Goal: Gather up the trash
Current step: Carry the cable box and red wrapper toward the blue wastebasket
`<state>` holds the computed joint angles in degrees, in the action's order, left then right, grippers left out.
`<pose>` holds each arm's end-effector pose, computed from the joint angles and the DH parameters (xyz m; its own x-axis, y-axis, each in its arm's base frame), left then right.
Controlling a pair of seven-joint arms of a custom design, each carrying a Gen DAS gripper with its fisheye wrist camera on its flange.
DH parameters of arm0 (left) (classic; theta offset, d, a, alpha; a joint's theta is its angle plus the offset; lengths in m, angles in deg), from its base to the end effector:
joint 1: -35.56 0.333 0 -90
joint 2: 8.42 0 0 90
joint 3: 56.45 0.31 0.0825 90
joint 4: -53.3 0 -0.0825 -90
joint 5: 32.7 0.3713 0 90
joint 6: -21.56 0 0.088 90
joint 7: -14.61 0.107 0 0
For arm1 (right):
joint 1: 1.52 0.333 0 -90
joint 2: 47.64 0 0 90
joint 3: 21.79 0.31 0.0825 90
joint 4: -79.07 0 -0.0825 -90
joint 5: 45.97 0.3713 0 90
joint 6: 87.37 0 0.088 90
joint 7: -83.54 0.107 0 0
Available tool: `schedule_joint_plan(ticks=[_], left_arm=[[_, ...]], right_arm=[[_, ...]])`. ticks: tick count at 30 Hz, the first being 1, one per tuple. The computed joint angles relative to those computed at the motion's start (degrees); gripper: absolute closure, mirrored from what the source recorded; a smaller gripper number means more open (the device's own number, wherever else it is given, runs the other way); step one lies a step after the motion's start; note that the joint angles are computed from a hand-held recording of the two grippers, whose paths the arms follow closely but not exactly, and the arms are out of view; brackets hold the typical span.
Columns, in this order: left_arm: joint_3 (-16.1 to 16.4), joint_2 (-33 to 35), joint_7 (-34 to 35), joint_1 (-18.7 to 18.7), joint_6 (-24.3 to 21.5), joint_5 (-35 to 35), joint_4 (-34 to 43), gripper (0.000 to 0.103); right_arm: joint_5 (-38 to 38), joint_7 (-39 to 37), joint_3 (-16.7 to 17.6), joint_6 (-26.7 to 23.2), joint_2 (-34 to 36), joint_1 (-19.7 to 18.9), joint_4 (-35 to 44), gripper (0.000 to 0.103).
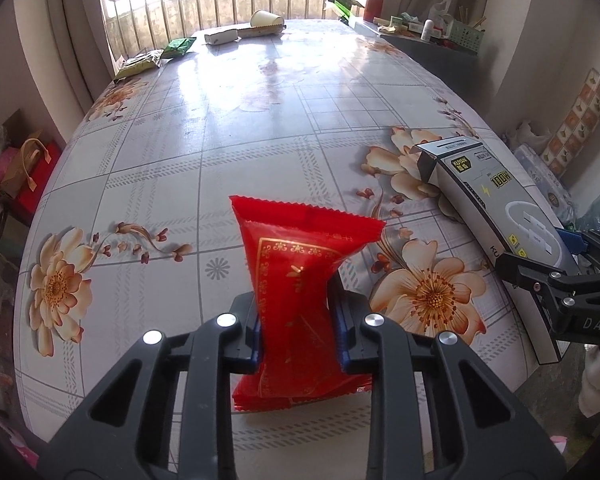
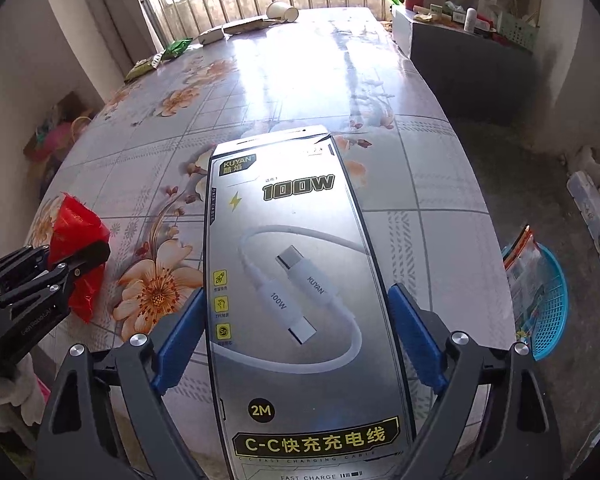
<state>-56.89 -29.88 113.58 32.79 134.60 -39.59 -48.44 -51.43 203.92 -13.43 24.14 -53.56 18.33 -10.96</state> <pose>0.4461 -0.0337 0.7538 -0.2058 -0.9781 0.0301 -0.8206 0.1557 -0.5499 0.4752 0.2537 0.7153 0.0112 -0.9906 -0.1366 -0.8917 0.0519 -0.4497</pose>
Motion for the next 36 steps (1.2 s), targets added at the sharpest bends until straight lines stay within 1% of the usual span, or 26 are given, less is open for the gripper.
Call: schedule_joint_plan(ticks=[13, 19, 25, 36], left_arm=[[0.0, -1.3, -0.4, -0.2, 1.8, 0.4, -0.4, 0.08], [0.2, -1.8, -0.2, -0.5, 2.3, 0.1, -0.5, 0.08], [0.2, -2.2, -0.3, -0.6, 2.7, 0.5, -0.5, 0.08], [-0.4, -2.6, -1.2, -1.2, 2.9, 1.7, 0.0, 0.08]], right_arm=[[3.0, 1.2, -0.3, 3.4, -2.0, -0.8, -2.2, 0.017], [4.7, 1.0, -0.4, 6.3, -3.7, -1.3, -4.4, 0.017], [6.3, 0.6, -0.4, 8.1, -4.5, -1.8, -5.3, 0.017], [8.3, 0.2, -0.4, 9.7, -6.7, -2.8, -7.7, 0.017]])
